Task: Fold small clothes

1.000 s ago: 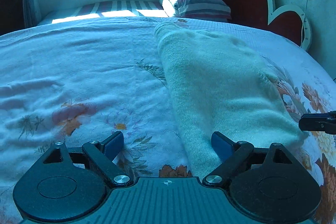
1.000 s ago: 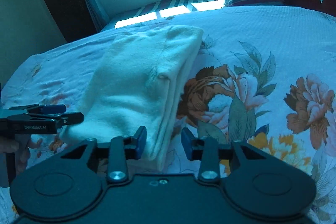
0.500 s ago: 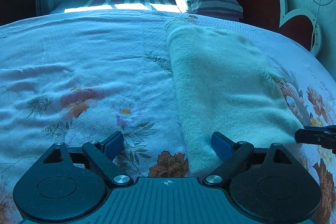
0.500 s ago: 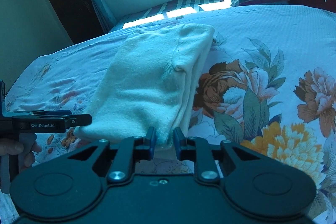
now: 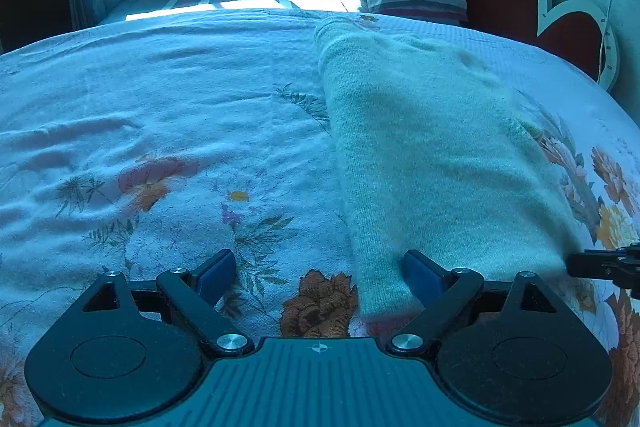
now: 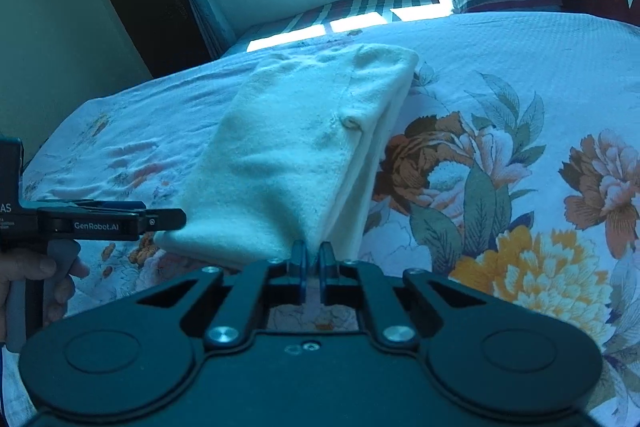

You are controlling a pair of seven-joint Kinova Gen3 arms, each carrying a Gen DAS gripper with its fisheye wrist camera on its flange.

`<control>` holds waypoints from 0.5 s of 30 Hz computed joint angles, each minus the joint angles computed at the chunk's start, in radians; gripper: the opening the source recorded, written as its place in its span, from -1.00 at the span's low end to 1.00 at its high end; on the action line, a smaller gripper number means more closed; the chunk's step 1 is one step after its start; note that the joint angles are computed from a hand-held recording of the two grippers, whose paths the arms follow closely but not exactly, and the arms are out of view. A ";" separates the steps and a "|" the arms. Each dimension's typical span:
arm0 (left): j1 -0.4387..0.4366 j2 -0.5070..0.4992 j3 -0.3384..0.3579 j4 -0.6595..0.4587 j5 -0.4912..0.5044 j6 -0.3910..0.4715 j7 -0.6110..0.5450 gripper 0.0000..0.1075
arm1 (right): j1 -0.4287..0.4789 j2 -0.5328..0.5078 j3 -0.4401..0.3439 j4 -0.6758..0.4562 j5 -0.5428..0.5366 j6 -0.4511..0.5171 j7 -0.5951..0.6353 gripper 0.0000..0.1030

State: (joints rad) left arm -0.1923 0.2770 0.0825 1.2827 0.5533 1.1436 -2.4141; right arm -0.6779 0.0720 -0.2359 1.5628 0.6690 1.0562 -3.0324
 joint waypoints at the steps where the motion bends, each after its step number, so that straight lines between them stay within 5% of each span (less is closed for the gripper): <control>1: 0.003 -0.001 -0.002 -0.004 -0.006 0.003 0.009 0.67 | 0.019 0.007 -0.006 0.016 -0.021 -0.008 0.006 -0.87; 4: -0.014 -0.037 -0.015 0.028 0.052 -0.028 -0.035 0.67 | -0.017 -0.012 0.020 0.042 0.015 -0.026 -0.050 -0.81; 8: -0.020 -0.043 -0.020 0.044 0.054 -0.045 -0.015 0.67 | -0.117 -0.026 0.041 0.015 0.165 0.063 -0.070 -0.68; 12: 0.018 -0.041 -0.022 0.070 -0.019 -0.088 0.032 0.73 | 0.032 0.044 -0.063 -0.040 0.113 0.048 0.069 -0.76; 15: 0.043 -0.067 -0.031 0.075 -0.058 -0.110 0.063 0.73 | 0.063 0.084 -0.057 -0.093 0.022 0.092 0.149 -0.71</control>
